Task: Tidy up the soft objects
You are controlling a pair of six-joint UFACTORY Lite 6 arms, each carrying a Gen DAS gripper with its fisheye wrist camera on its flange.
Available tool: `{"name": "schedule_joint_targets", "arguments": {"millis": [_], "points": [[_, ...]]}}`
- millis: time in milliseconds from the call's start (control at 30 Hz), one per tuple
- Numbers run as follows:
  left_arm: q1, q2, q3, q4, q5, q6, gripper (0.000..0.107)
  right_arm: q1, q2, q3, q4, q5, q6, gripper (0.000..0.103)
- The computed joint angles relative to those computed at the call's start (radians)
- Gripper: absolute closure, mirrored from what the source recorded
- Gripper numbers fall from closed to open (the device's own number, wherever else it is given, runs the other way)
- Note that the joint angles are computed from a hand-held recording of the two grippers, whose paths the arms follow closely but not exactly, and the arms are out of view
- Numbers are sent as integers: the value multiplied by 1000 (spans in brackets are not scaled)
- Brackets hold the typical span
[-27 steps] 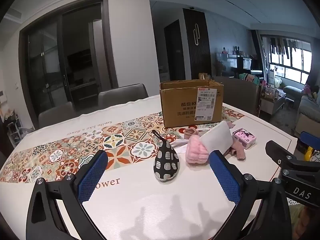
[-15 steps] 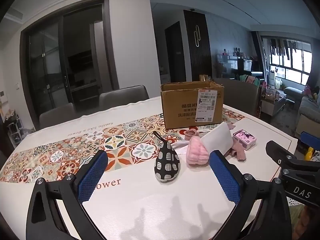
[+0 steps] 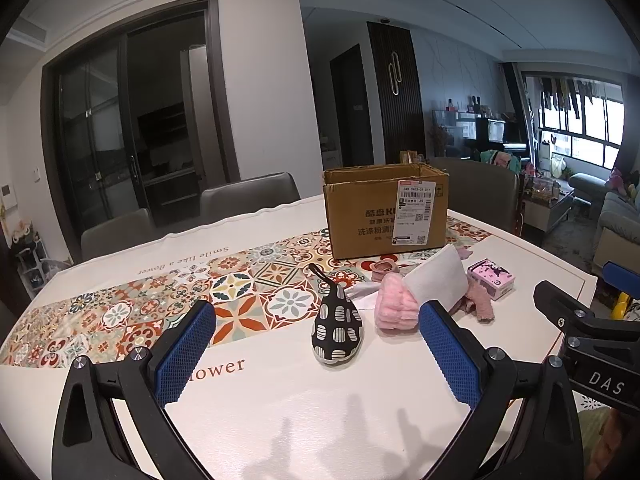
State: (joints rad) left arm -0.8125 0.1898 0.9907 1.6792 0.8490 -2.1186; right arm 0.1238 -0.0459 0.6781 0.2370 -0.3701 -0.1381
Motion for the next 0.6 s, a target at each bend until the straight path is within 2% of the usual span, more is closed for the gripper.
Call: {"name": "schedule_joint_targets", "arguments": {"millis": [600], "points": [[2,-4,-4,2,3,1,4,3,-7,-5,10,-1,-9,0]]}}
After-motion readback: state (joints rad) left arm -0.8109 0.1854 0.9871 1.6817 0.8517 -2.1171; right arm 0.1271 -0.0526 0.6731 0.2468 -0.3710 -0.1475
